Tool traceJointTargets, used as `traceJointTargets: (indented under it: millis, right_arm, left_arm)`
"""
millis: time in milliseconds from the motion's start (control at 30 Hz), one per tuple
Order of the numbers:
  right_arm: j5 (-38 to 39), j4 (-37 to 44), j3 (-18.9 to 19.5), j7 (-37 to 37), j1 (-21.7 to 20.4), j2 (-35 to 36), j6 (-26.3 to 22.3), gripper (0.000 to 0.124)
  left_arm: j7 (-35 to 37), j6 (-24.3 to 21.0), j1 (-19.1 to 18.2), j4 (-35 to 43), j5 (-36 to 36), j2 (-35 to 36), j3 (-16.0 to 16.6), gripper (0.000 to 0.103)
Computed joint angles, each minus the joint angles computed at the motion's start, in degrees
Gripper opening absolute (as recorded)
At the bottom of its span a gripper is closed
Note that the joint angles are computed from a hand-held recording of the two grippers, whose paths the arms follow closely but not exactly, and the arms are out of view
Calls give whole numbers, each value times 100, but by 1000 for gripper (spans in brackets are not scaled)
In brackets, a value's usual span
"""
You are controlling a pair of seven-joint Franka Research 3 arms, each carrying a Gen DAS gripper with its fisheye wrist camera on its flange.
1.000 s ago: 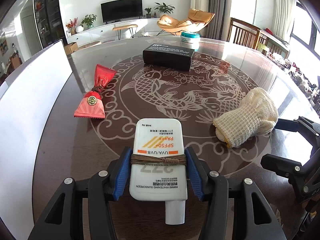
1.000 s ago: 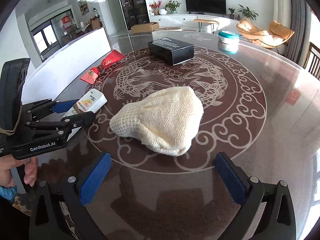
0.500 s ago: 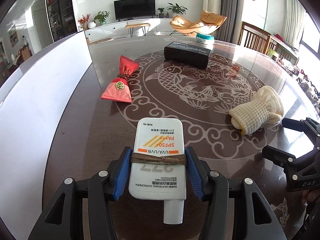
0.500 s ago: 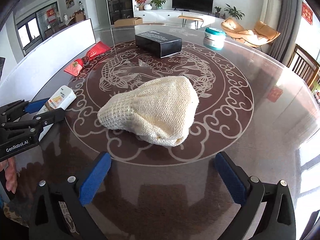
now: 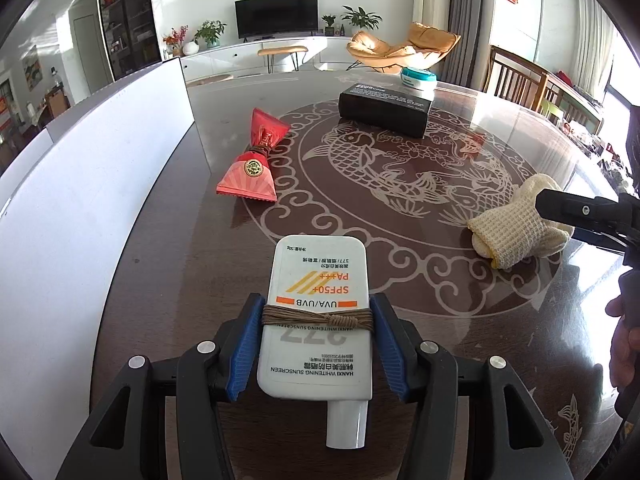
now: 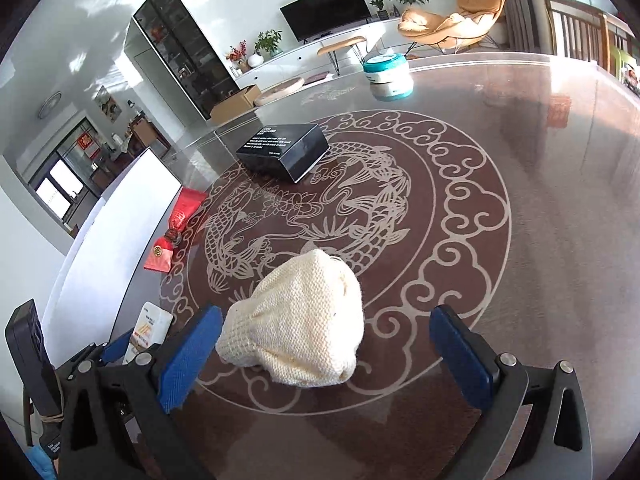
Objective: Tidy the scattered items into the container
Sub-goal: 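Lift the sunscreen bottle with the left gripper while the right gripper carries the cap toward the cardboard box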
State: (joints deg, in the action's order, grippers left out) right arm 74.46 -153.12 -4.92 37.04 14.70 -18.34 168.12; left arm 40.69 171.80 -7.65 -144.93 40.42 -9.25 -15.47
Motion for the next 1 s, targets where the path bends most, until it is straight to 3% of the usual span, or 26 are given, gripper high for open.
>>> traceJointTargets:
  millis: [67,200,267,300,400,500,567,600,633,700,733,767,833,867,933,1000]
  right_arm:
    - [-71,-48,-62,-213,41,-115,-405,103]
    - [-404,-317,-318,-423,-51,-606,-2006,103]
    - [-602,-550,-269,-503,-177,-979,-2315,103]
    - [-756,-669,-140,-501,-246,-1173,-2164,103]
    - [-1793,-900,557,-164,-472,-1462,-1087,103]
    - [-2588,-709,723,134,-526,-1233,-944,103]
    - [-2913,-481,757,485,-514,-903,-937,103]
    - [-3127,-385,870,831,-581,-716,-855,103]
    - [-3284,-294,950,1174,-636,-528,-763,103]
    - [-3477,-153,988,1720,-664,-223,-645,103]
    - [-3662,-79,1032,1994,-709,-73,-615,103]
    - [-3842,-31,1060,2214,-734,35,-594,100]
    - [-4396,-88,1218,2677,-867,56,-397,59]
    - [-4493,-86,1153,2715,-823,23,-468,54]
    - [-4533,-102,923,2763,-689,-103,-710,53]
    - [-4664,-323,797,2847,-587,-446,-696,53]
  left_arm:
    - [17,4,-11,0,-23,0,9,55]
    - [19,4,-15,9,-33,10,6,55]
    - [13,4,-13,13,-26,15,4,55]
    - [16,4,-14,11,-27,13,7,55]
    - [30,7,-18,6,-39,9,14,55]
    - [42,17,-20,5,-44,12,18,55]
    - [699,207,-314,-73,-650,51,296,65]
    - [1141,195,-491,-80,-999,77,416,83]
    - [1350,90,-530,-46,-1128,101,401,91]
    - [1478,82,-494,-43,-1234,105,338,91]
    - [1537,92,-479,-46,-1280,105,322,90]
    - [1557,128,-440,-67,-1268,84,297,79]
    - [1682,171,-428,-121,-1337,5,320,53]
    - [2084,125,-649,-150,-1763,-31,514,53]
    - [2649,125,-928,-268,-2453,-139,780,53]
    - [3385,200,-1438,-449,-3471,-288,1254,52]
